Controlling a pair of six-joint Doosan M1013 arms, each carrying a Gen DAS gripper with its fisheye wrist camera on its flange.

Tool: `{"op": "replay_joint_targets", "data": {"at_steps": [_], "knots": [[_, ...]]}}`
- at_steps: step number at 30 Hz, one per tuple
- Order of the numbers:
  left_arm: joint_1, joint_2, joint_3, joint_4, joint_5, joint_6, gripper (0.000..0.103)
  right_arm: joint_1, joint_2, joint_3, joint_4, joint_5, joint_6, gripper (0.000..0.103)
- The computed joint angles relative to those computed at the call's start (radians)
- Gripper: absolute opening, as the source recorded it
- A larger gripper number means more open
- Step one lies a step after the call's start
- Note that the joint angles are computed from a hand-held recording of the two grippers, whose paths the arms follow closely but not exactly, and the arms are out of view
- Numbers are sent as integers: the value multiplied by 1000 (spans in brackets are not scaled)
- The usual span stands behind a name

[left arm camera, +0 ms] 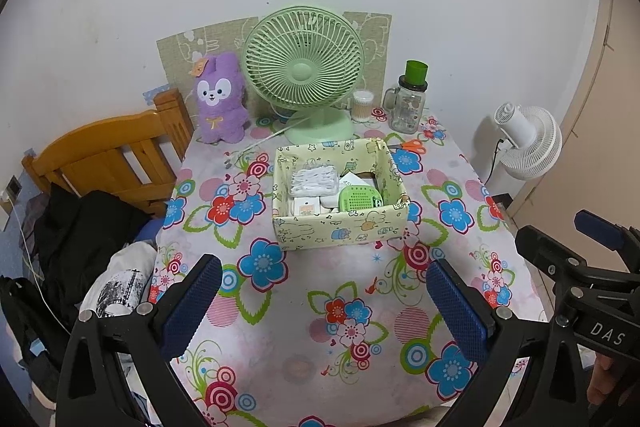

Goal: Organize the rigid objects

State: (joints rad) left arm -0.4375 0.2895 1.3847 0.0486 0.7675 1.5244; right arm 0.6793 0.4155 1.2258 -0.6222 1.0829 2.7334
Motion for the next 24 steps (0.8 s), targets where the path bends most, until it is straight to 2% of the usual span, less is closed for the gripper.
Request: {"op": "replay_joint_targets", "data": {"at_steps": [24], "knots": [[-1,9,-6,1,2,0,103,-4,0,5,6,-2,0,98]]}}
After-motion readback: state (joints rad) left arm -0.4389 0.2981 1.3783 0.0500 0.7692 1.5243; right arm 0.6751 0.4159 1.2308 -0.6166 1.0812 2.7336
